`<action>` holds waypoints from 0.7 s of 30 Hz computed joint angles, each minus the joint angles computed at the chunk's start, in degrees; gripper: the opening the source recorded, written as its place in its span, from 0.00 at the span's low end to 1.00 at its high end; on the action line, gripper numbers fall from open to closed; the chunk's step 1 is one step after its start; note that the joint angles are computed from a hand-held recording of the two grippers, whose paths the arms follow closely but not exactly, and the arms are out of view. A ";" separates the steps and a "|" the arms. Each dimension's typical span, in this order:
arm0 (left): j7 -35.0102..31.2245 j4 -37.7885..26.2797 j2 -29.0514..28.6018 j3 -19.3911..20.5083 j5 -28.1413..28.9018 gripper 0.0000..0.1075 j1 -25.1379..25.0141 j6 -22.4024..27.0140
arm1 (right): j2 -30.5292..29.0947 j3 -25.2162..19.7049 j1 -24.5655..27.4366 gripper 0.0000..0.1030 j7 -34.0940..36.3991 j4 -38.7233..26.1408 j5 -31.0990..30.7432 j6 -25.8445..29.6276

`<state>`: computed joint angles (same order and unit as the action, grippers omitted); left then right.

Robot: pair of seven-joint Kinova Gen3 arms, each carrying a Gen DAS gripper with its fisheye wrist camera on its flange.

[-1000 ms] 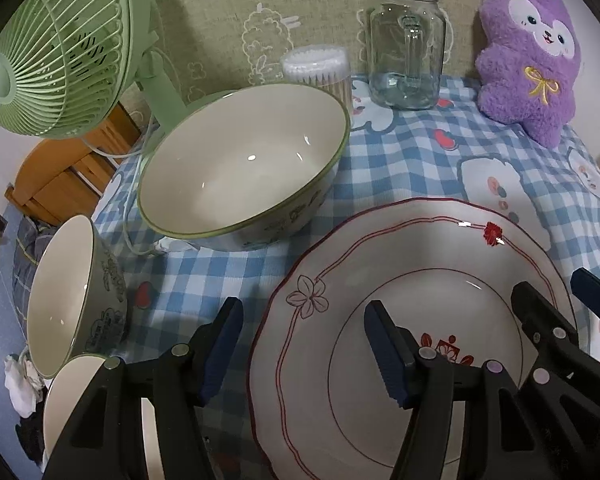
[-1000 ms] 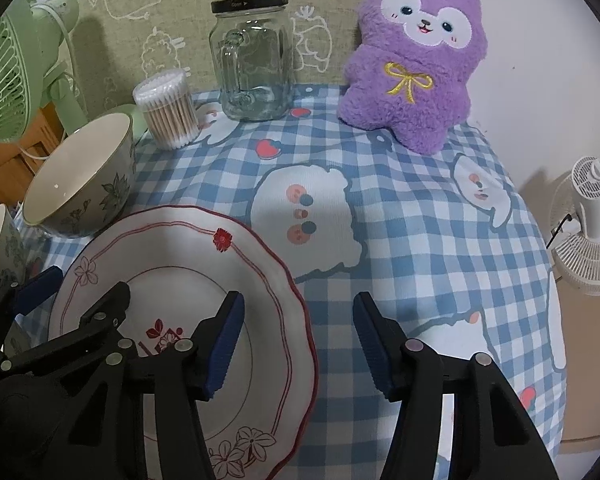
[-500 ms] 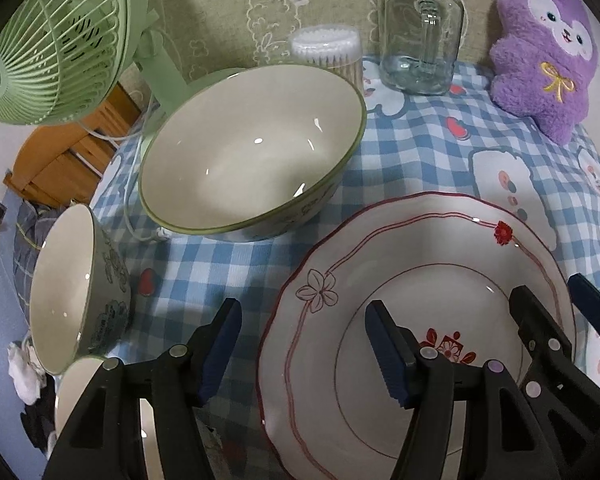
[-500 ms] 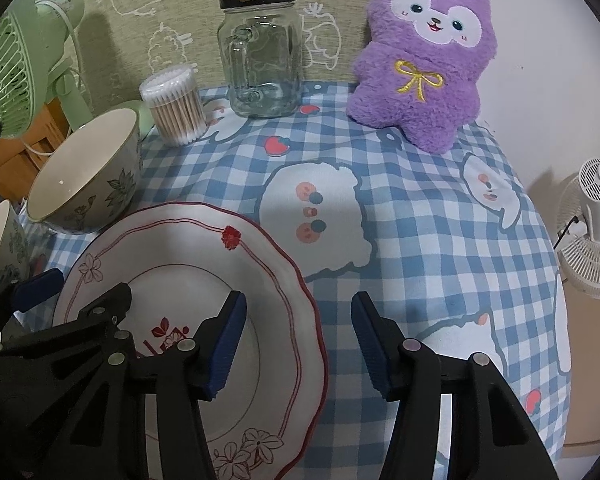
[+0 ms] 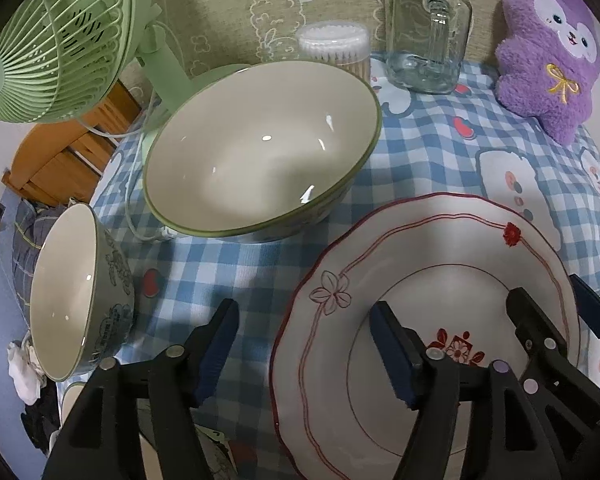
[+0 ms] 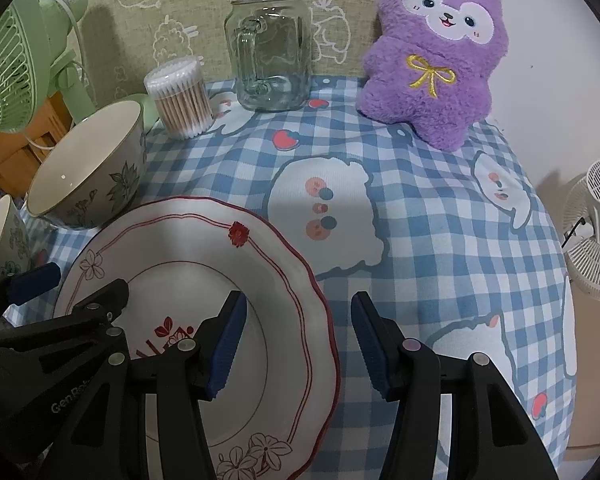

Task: Organize plates and bowls
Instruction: 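Lift the red-rimmed plate with both grippers, tilting it up on edge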

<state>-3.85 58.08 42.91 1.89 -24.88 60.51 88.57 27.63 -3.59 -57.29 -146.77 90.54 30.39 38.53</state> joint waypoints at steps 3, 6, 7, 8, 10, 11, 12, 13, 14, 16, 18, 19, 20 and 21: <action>-0.14 -0.06 0.21 -0.10 -0.33 0.71 0.20 0.35 | 0.18 -0.12 0.13 0.55 0.33 -0.21 -0.14 0.26; -0.51 -0.95 0.75 -0.19 -0.72 0.69 0.51 1.06 | 0.27 -0.67 1.01 0.49 1.35 -0.24 -1.07 -0.23; -0.66 -0.87 0.68 -0.17 -0.83 0.64 0.59 0.76 | 0.21 -0.60 0.97 0.49 1.41 -0.11 -1.16 -0.40; -0.66 -0.60 0.48 -0.12 -0.85 0.62 0.66 0.16 | 0.17 -0.55 1.02 0.49 1.53 0.00 -1.28 -0.55; -0.70 0.30 -0.24 0.16 -0.59 0.51 0.51 -1.66 | 0.14 -0.49 0.96 0.48 1.73 0.00 -1.48 -0.59; -0.43 0.86 -0.63 0.24 -0.31 0.49 0.34 -2.53 | 0.09 -0.63 1.12 0.45 1.99 0.08 -1.73 -0.81; -0.20 1.16 -0.88 0.29 -0.06 0.47 0.21 -3.07 | 0.02 -0.93 1.53 0.44 2.47 0.21 -2.25 -1.21; -0.19 1.15 -0.90 0.32 -0.01 0.47 0.18 -3.16 | 0.04 -0.88 1.49 0.44 2.56 0.16 -2.47 -1.25; -0.16 1.33 -0.96 0.28 -0.16 0.47 0.28 -3.39 | 0.03 -0.72 1.32 0.44 2.55 0.14 -2.47 -1.20; -0.40 1.75 -1.04 0.22 -0.82 0.47 0.73 -3.67 | 0.02 -0.48 1.09 0.43 2.43 0.17 -2.50 -1.27; -0.41 1.91 -1.07 0.22 -1.06 0.47 0.90 -3.90 | -0.03 -0.20 0.73 0.42 2.05 0.22 -2.28 -1.22; -0.32 2.06 -1.19 0.24 -1.00 0.47 0.85 -4.08 | 0.02 -0.13 0.57 0.42 1.95 0.11 -2.17 -1.05; -0.29 2.18 -1.27 0.29 -0.91 0.47 0.75 -4.23 | 0.02 -0.01 0.37 0.42 1.69 0.04 -2.04 -0.88; -0.35 2.17 -1.30 0.35 -0.82 0.47 0.66 -4.27 | 0.02 0.14 0.06 0.42 1.45 0.01 -1.70 -0.65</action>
